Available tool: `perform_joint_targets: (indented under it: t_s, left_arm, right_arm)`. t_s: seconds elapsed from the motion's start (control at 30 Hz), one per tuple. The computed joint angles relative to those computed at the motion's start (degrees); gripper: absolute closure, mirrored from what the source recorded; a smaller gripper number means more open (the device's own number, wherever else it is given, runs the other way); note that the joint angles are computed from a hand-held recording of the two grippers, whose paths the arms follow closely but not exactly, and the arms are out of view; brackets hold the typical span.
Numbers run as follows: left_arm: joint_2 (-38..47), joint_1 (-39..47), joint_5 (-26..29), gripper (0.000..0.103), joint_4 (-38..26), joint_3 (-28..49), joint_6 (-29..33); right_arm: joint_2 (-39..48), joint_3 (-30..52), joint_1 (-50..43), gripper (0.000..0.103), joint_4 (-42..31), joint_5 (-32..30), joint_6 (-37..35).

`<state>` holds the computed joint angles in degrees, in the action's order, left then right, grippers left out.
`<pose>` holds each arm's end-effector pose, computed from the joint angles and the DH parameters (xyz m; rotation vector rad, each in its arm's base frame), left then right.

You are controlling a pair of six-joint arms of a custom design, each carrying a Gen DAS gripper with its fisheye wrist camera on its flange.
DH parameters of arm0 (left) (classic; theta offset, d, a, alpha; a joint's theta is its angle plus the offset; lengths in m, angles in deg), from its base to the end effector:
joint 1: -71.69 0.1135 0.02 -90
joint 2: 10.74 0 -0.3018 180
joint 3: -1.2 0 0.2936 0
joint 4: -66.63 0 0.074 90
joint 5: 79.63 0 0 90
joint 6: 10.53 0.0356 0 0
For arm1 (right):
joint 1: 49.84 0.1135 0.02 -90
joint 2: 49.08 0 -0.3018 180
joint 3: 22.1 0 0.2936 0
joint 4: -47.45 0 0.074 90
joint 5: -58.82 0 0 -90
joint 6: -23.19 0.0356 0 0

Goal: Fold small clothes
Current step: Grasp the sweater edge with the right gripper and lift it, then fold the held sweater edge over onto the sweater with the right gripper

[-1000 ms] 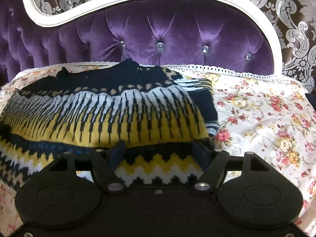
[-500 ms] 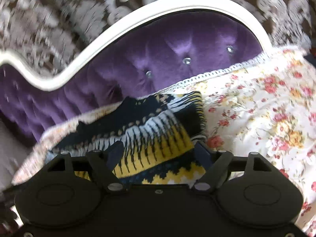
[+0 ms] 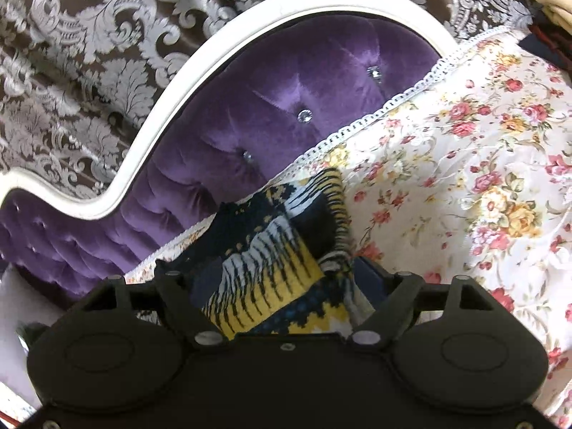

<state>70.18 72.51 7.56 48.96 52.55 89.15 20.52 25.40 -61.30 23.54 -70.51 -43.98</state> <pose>0.3021 0.0061 0.1862 0.1623 2.3934 0.1445 0.2567 -0.0290 0.2129 0.3600 2.2905 0.9079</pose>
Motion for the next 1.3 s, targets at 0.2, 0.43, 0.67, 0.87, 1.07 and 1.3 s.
perform_joint_targets:
  t_s: [0.2, 0.43, 0.67, 0.87, 1.07, 1.3]
  left_arm:
    - [-0.2, 6.1, 10.0, 0.052, -1.5, 0.5, -0.5]
    - [0.6, 5.8, 10.0, 0.051, -2.9, 1.6, 0.2]
    - [1.1, 7.0, 11.9, 0.051, -2.4, 1.6, 0.6]
    - [0.9, 7.0, 11.8, 0.051, -2.2, 1.4, 0.1]
    - [1.4, 2.9, 4.1, 0.05, 1.0, 1.1, -2.0]
    - [0.3, 1.9, 3.5, 0.054, -2.3, 2.8, -0.9]
  right_arm:
    - [3.9, 0.4, -2.1, 0.008, 1.3, -4.1, 0.9]
    - [12.5, 0.6, -0.4, 0.007, 9.8, -8.5, 6.1]
    - [18.1, 2.5, 2.0, 0.0, 17.1, -11.1, 6.4]
    - [24.3, 3.8, 1.2, 0.059, 21.2, -18.2, 9.3]
    - [21.6, 4.6, 0.9, 0.066, 16.2, -16.0, 5.7]
    - [17.4, 4.0, 3.7, 0.066, 16.0, -11.8, 3.3]
